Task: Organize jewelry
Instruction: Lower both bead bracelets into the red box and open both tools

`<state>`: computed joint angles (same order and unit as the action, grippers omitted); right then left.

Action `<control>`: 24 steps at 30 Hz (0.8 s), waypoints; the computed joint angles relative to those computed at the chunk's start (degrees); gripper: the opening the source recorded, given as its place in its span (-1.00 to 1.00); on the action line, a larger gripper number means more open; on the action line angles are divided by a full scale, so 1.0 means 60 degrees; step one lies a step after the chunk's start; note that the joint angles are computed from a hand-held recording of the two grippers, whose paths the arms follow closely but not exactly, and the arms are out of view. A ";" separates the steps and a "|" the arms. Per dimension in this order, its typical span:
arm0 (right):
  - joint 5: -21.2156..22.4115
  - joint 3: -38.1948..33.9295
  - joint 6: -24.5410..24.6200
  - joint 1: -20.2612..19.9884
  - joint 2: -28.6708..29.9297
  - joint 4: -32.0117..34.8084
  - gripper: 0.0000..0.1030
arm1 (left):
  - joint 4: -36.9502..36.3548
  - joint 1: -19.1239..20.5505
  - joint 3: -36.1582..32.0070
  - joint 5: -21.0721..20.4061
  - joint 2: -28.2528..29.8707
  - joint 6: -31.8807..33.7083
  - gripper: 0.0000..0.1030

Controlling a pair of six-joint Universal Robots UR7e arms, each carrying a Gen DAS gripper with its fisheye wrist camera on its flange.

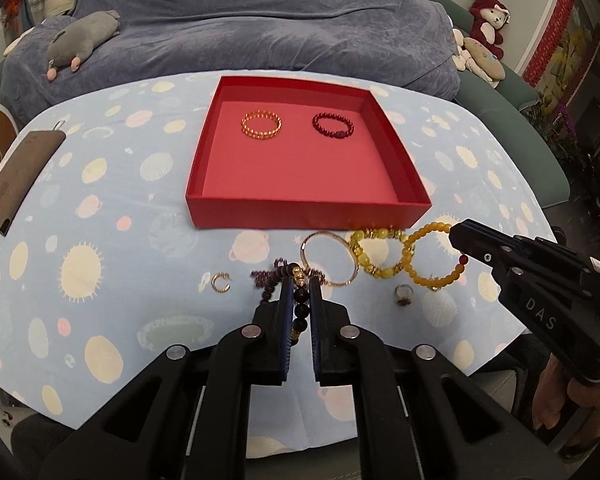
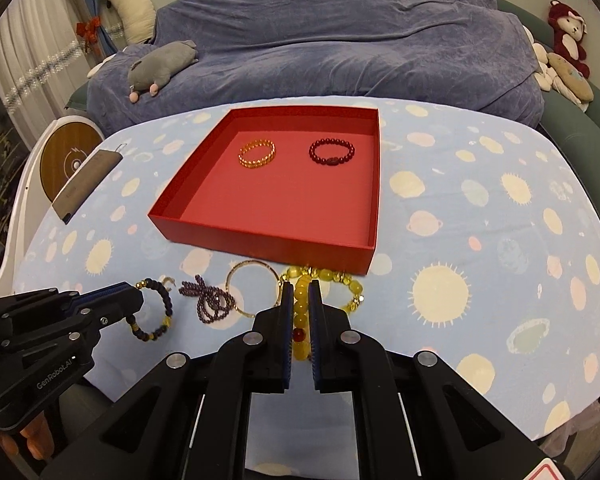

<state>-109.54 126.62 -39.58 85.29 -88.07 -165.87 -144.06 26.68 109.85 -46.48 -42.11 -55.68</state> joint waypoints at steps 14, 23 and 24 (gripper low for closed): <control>0.0483 -0.2769 0.0861 0.0284 0.2225 0.0841 -0.86 | -0.1794 0.1468 -0.2191 0.0122 0.0970 0.2868 -0.85; 0.0459 -0.3794 0.1141 0.0184 0.3642 0.1159 -0.86 | -0.2279 0.2435 -0.3068 -0.0569 0.1747 0.3850 -0.85; 0.0375 -0.3852 0.1099 0.0178 0.3760 0.1158 -0.86 | -0.2184 0.2496 -0.3128 -0.0539 0.1810 0.3870 -0.85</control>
<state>-107.29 103.51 -32.98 86.36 -65.52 -158.92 -157.17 41.66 91.08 -49.71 -31.25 -32.46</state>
